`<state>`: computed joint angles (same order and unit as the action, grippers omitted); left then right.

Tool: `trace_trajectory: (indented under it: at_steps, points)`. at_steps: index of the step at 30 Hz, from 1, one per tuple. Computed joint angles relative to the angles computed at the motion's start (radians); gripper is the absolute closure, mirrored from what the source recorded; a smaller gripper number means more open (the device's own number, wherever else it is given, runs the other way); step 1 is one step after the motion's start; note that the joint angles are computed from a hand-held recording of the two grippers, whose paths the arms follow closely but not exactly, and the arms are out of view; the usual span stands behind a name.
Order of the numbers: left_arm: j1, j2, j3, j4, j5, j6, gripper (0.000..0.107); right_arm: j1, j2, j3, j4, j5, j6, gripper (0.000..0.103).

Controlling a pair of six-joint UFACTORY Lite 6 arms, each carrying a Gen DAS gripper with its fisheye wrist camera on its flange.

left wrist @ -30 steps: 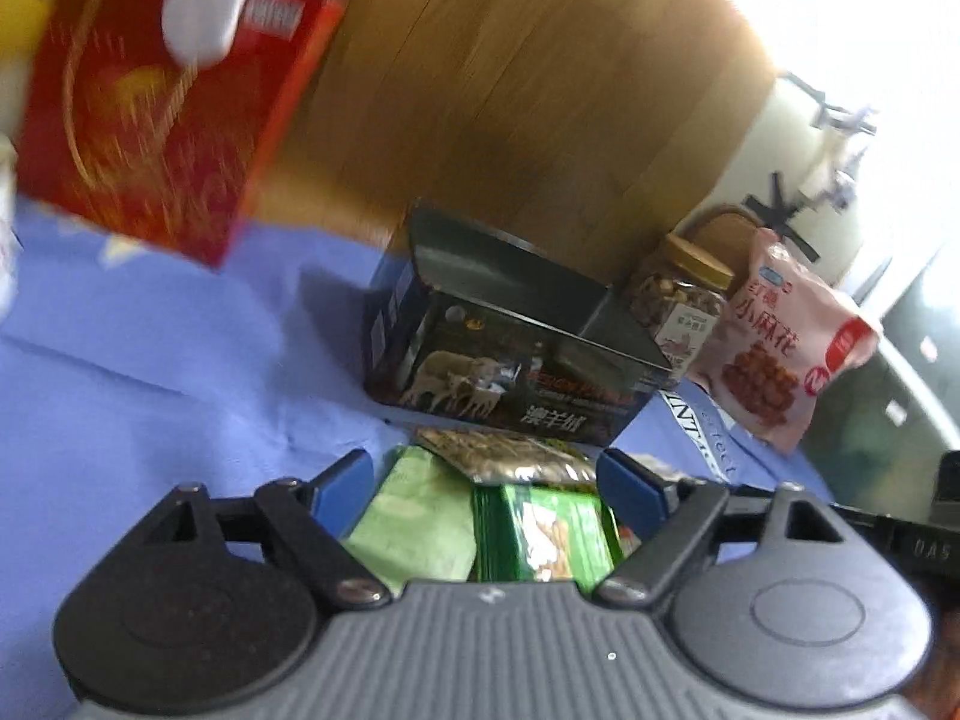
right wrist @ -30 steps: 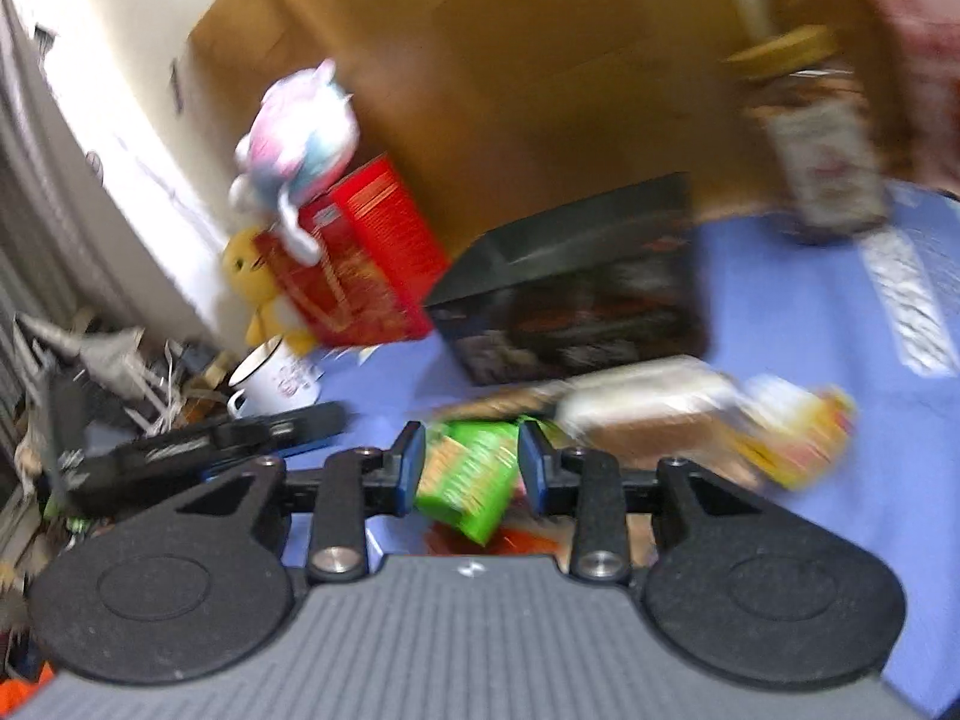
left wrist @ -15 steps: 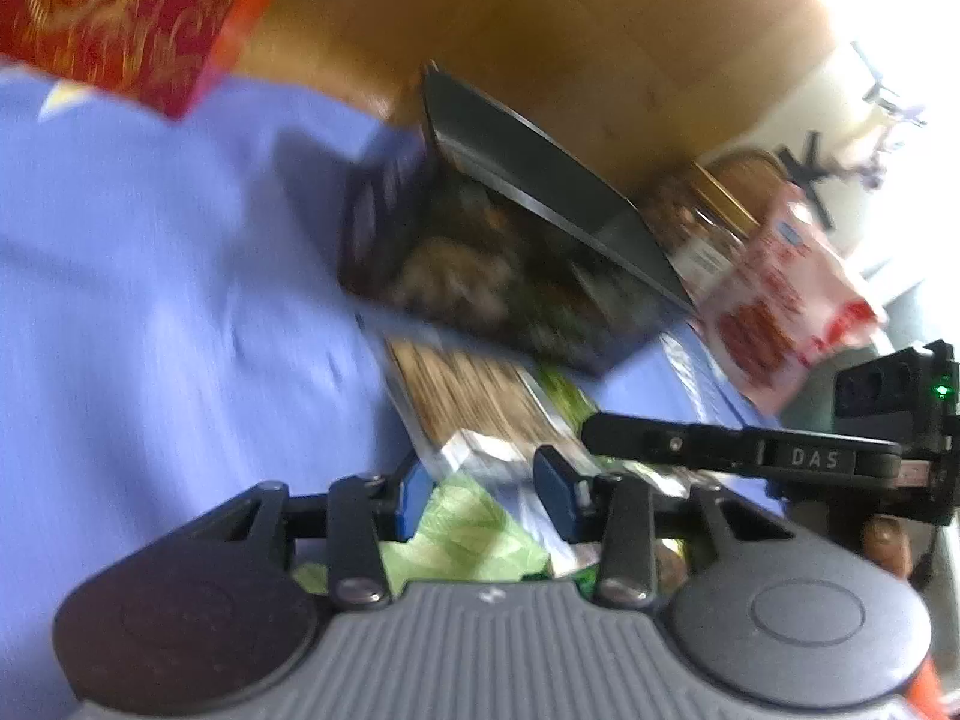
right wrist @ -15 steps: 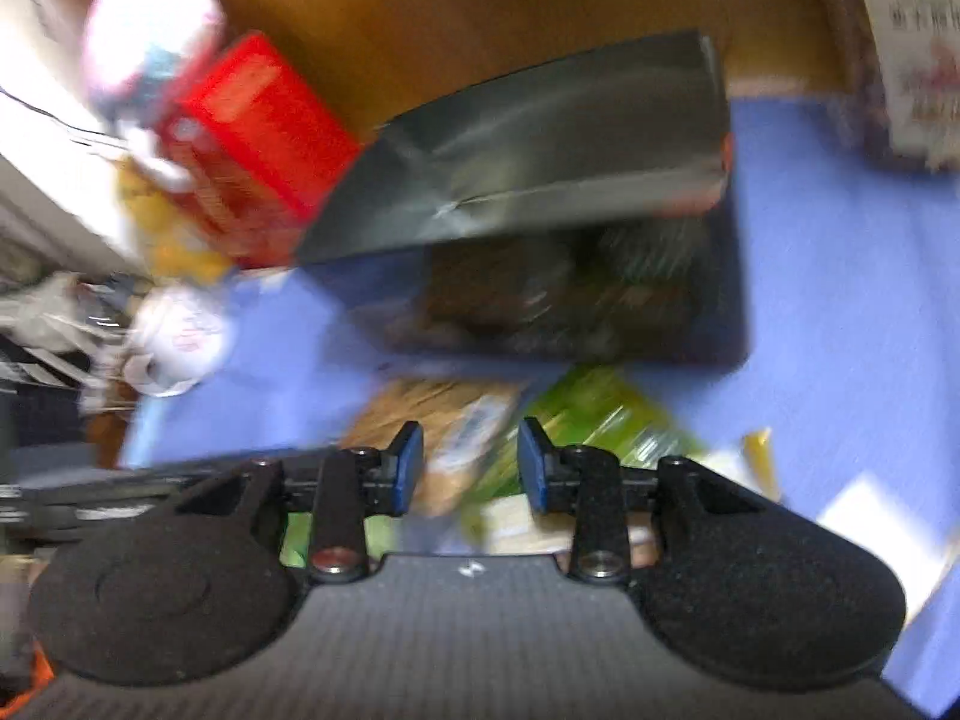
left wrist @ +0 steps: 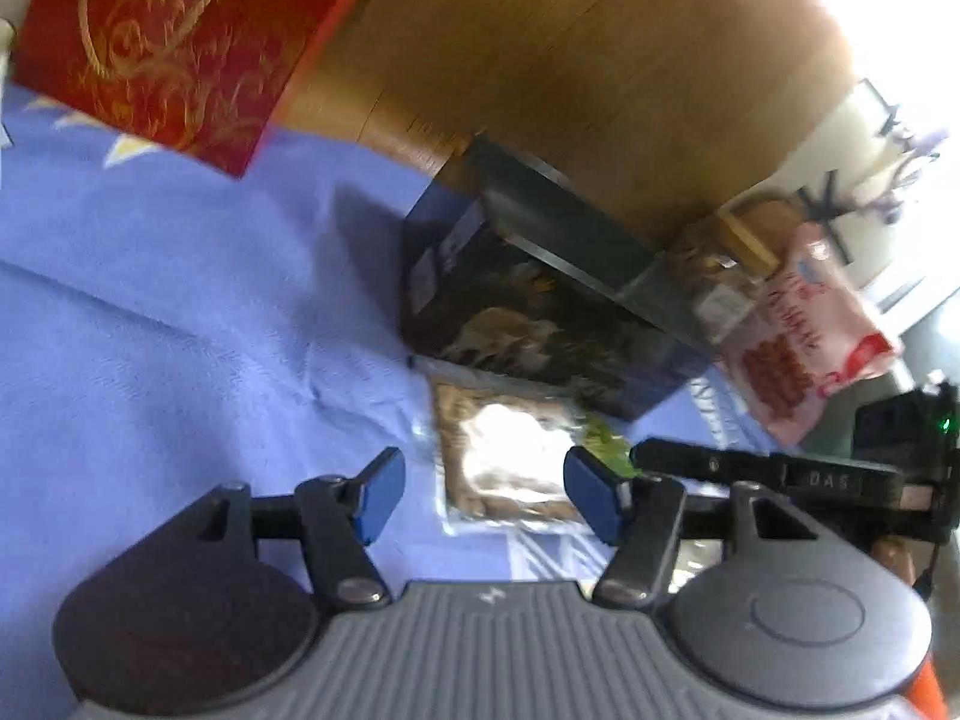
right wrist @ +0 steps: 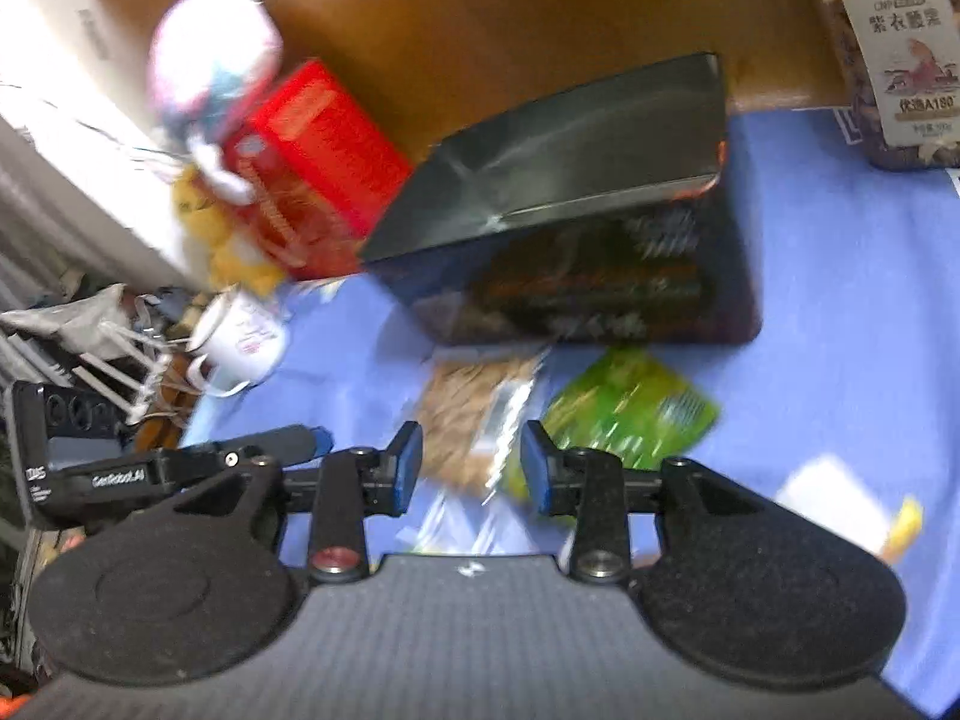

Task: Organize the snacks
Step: 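Grasp the clear bag of seeds with the left gripper, then lower the seed bag into the black tin and open the left gripper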

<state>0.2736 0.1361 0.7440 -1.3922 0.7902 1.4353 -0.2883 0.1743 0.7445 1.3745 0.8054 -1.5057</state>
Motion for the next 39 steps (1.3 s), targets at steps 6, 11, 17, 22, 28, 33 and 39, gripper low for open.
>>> trace_trajectory:
  at_steps: [6,11,17,22,28,33,39]
  points:
    - [-0.033,0.045,-0.049,-0.136,0.004,0.145,0.046,0.087,0.199,0.135,0.053,0.031,0.026,0.059]
    - [-0.033,-0.02,-0.149,-0.242,-0.007,0.242,0.069,0.162,0.153,0.043,0.079,0.048,-0.016,0.084]
    - [0.056,-0.057,-0.156,-0.149,0.149,0.168,0.093,0.111,-0.021,-0.135,0.162,0.11,-0.121,0.089]
    - [-0.051,-0.169,-0.016,-0.141,0.114,0.05,0.093,0.056,-0.192,-0.109,0.176,0.152,-0.071,0.089]
    - [-0.269,0.146,0.423,-0.177,-0.006,-0.032,0.092,0.097,-0.108,0.104,0.312,-0.051,-0.079,0.089]
    - [-0.437,0.324,0.594,-0.231,-0.314,0.021,0.058,0.036,-0.066,0.099,0.451,-0.192,-0.274,0.079]
    - [-0.41,0.121,0.343,-0.488,-0.368,0.311,0.051,-0.331,-0.283,-0.164,0.225,0.087,-0.288,0.063]
